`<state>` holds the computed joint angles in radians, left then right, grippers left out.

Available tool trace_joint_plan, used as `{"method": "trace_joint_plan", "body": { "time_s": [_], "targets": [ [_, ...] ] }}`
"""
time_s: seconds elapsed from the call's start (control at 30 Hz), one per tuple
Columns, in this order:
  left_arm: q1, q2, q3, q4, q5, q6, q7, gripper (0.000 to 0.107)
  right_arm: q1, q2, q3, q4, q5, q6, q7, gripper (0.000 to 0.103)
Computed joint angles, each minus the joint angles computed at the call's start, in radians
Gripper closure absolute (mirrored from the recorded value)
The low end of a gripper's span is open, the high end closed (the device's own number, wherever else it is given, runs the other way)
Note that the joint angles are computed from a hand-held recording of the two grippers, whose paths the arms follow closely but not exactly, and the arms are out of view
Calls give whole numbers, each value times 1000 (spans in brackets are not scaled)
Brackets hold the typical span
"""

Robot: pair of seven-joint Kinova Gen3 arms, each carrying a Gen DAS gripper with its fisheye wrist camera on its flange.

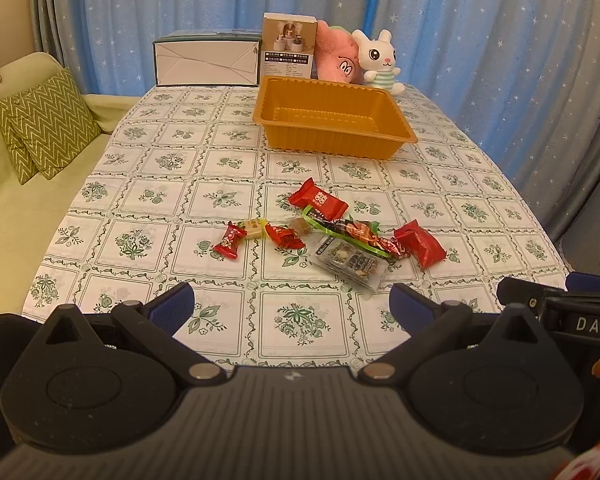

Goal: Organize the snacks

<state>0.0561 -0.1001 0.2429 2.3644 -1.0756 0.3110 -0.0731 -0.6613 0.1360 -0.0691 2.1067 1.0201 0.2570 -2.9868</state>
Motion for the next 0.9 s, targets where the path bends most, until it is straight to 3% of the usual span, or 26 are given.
{"method": "trace_joint_plan", "body": {
  "time_s": [0.9],
  "targets": [
    [2, 1, -4, 3, -13, -9, 13, 5, 0, 2, 2, 2, 7, -3, -7, 0]
  ]
}}
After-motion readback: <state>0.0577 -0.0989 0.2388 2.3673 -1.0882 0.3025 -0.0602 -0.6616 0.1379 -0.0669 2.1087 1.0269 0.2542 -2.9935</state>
